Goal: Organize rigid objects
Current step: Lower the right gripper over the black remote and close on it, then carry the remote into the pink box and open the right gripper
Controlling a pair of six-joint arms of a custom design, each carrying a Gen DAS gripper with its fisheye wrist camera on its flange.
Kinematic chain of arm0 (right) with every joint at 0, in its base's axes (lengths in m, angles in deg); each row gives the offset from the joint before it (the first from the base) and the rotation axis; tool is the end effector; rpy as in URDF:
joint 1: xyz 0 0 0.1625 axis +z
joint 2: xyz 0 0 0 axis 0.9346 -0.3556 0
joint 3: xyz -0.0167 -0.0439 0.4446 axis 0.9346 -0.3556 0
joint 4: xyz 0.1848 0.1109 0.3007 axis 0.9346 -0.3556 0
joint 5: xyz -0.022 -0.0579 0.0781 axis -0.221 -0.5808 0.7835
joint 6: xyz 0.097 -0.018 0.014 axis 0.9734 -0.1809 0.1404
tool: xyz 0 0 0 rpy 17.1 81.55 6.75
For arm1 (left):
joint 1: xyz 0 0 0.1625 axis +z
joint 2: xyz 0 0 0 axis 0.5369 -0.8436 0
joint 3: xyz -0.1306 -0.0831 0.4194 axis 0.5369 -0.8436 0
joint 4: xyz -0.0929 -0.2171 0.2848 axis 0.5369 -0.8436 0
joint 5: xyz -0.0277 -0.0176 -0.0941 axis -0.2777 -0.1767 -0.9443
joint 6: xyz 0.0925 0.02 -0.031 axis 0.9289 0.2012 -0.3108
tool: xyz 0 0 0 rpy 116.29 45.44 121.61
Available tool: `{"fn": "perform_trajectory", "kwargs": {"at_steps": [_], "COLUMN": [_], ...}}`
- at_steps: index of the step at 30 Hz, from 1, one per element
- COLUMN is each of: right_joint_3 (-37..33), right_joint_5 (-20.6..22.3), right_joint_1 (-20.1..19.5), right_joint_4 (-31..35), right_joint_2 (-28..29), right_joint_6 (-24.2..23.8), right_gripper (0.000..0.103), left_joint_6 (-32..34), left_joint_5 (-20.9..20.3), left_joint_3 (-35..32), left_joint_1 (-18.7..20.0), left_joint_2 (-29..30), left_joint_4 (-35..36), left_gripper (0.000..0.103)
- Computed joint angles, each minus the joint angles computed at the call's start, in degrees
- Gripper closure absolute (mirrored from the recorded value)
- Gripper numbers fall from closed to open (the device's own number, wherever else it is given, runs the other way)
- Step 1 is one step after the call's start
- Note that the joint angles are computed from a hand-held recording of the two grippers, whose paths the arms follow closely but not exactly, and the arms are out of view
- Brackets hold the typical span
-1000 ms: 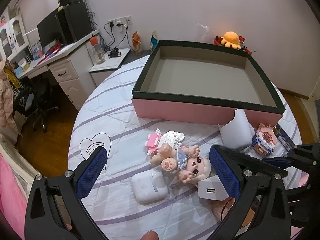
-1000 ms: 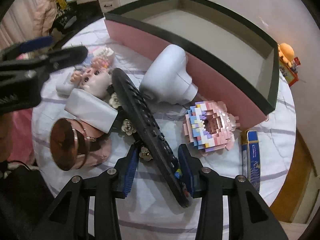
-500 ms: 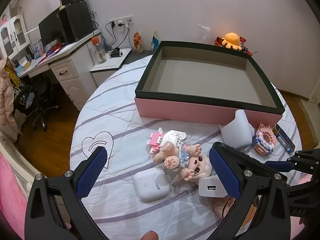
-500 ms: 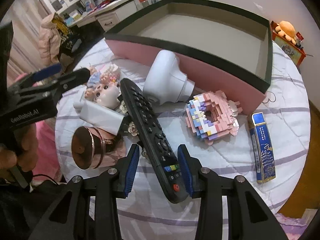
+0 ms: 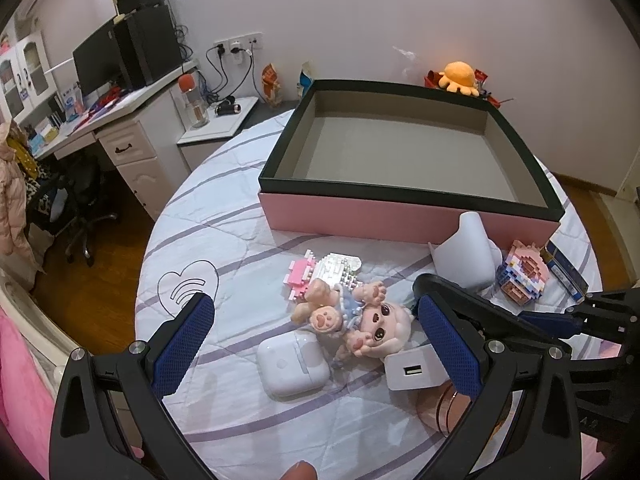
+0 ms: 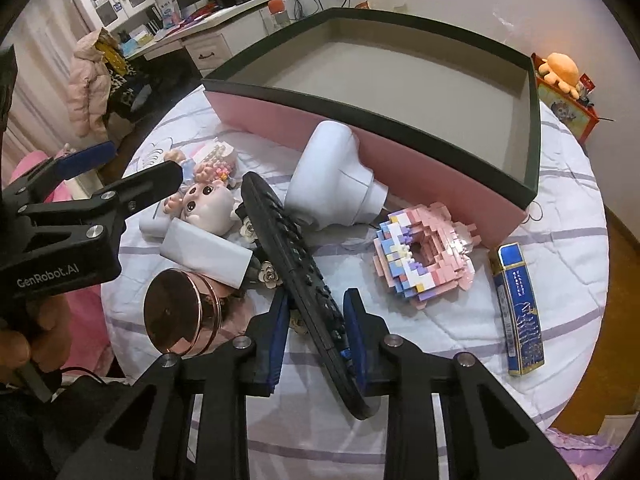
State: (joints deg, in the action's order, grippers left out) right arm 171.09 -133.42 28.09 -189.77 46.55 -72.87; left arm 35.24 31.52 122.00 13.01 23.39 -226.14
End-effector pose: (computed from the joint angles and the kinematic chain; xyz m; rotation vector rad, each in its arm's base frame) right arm 0.1368 -0.4174 0.0540 0.4155 -2.5105 0.4660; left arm -0.1438 -0.4462 0.0961 0.6627 2.2367 -0.6615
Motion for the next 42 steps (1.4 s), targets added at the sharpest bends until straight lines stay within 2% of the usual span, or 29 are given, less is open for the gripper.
{"fn": "perform_trajectory", "kwargs": {"at_steps": [8,17,26,31,35,38,42], "right_joint_3": [2.4,5.3,3.4,0.1,-4.6,-9.3,-15.4], "right_joint_5": [0.2,0.1,-2.7,-4.1,-5.6,-6.7,-8.4], "right_joint_1": [2.1,4.5,9.2,10.6,10.1,7.9,3.8], "right_joint_4": [-4.5,-9.7,-12.2,-12.0,-10.6,-9.1,-5.4], "right_joint_2": [0.3,-0.9,-0.9,-2.0,-2.5,-2.7,-1.4], "right_joint_6": [1.0,3.5,4.5,4.0,3.0,2.9,3.1], "right_gripper": [0.089,0.09,0.09,0.09,0.09,0.09,0.09], "left_joint_6": [-0.1,0.2,1.2,3.4,6.2,9.3,12.4], "left_joint_5": [0.2,-0.4,-0.5,-1.3,-2.7,-2.4,-2.2], "left_joint_3": [1.0,2.2,2.2,-1.6,-7.8,-12.8,-20.3], "left_joint_1": [-0.5,-1.0,-1.4,-0.3,1.3,2.5,4.6], "left_joint_2": [-0.6,-1.9,-3.8,-4.4,-4.1,-2.1,2.0], "left_joint_4": [-1.2,-2.1,-3.0,-2.2,-0.8,-1.3,2.1], "left_gripper": [0.0,0.0,0.0,0.0,0.0,0.0,0.0]}}
